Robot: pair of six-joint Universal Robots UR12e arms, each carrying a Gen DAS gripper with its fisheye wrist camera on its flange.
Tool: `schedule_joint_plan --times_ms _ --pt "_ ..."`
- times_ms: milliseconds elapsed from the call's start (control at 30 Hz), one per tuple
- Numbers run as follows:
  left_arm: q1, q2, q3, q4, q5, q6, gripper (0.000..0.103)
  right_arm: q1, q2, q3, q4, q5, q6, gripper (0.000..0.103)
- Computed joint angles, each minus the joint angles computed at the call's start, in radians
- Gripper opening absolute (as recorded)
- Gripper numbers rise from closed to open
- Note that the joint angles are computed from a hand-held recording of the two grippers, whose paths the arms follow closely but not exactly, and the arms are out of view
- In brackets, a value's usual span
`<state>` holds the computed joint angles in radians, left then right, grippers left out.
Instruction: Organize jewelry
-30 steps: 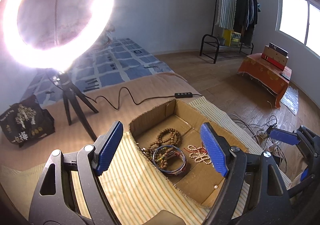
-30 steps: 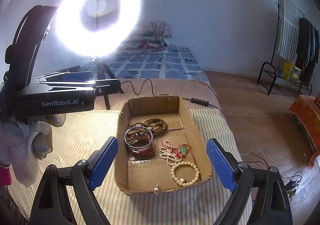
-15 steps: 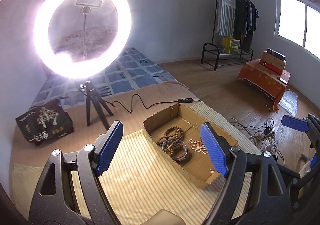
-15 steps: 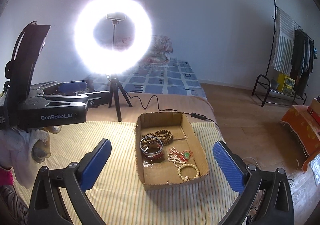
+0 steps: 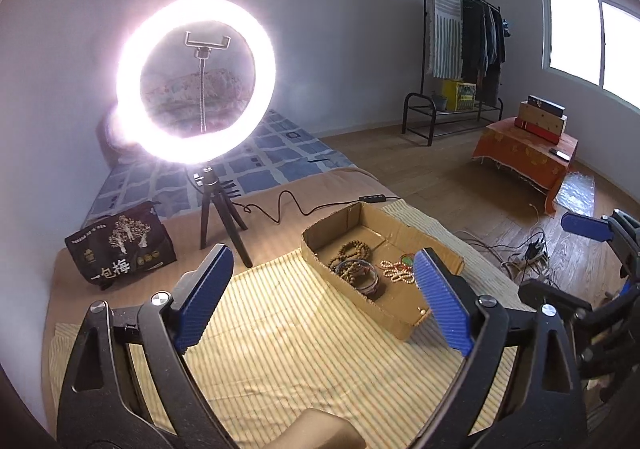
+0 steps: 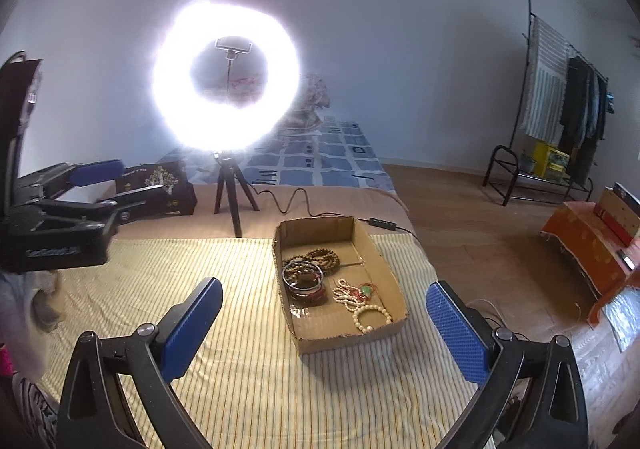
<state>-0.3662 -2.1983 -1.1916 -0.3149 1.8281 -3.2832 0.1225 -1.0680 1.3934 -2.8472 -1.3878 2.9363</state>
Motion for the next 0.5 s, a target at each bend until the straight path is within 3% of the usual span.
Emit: schedule_joint_plan --times_ms 500 --pt "-0.010 0.028 -0.057 0.015 0.053 -0.006 0.101 0.011 -0.014 0.047 -0.056 -0.057 -0.035 0.103"
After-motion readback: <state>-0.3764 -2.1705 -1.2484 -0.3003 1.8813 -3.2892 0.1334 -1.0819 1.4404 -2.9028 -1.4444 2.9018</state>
